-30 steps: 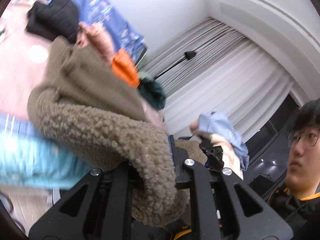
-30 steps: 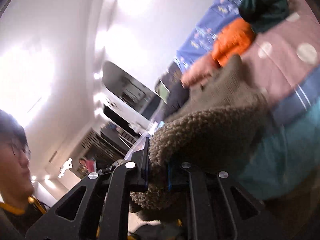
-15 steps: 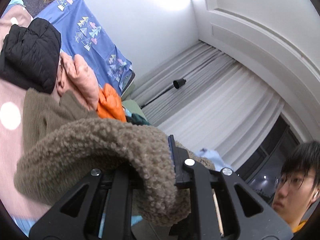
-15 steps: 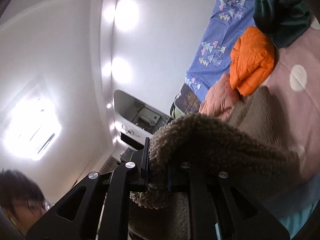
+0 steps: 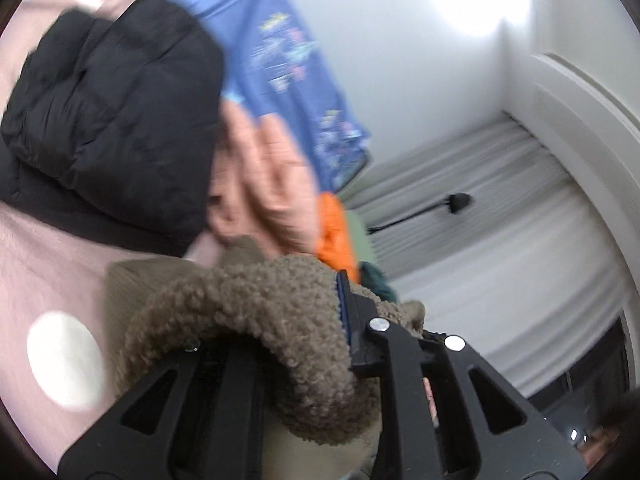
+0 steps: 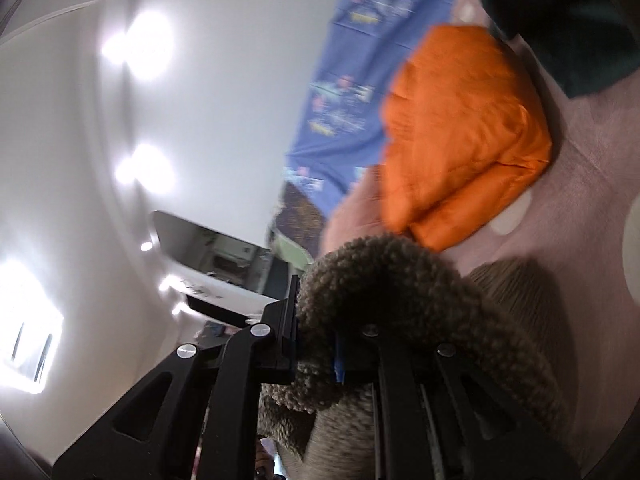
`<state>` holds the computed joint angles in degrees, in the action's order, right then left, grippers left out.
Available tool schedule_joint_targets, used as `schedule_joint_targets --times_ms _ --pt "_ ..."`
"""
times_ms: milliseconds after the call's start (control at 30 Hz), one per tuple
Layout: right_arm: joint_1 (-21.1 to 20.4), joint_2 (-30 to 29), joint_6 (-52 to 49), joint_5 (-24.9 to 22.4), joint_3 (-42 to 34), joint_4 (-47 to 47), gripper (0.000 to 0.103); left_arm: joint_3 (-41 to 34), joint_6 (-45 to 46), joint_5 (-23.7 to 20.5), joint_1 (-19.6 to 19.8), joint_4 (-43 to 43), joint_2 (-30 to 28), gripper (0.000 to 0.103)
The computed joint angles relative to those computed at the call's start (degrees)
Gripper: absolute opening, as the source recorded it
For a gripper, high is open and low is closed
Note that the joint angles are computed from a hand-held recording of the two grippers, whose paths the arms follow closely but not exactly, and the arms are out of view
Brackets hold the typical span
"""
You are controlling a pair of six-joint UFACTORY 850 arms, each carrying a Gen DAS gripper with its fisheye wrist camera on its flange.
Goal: Fold large clothes
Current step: 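Grasp the jacket hem with both tools and fold it toward the collar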
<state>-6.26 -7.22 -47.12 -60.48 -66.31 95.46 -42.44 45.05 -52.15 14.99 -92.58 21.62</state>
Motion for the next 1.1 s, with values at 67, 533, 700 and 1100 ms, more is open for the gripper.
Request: schedule_joint_targets --times_ms 67,533,700,1100 --pt "0.9 -3.0 1.5 2.3 -1.9 -2.2 0.013 -0.6 -0.3 -0.4 0.5 0.5 -4.1 0.013" --pt "0.3 1.7 -2.9 8.6 2.0 -3.1 0.067 4.9 4.2 -10.1 8.3 -10.0 -2.3 0.082" --pt "-0.9 7.0 -4.9 10.8 4.5 -3.2 0.067 5.8 -1.5 -4.3 12.5 -4.3 8.4 0.074" --pt "12.1 -0.8 14.0 20.5 -9.3 -33.5 0.034 -7.4 -25.7 18.3 -14.0 27.3 -0.9 0.031"
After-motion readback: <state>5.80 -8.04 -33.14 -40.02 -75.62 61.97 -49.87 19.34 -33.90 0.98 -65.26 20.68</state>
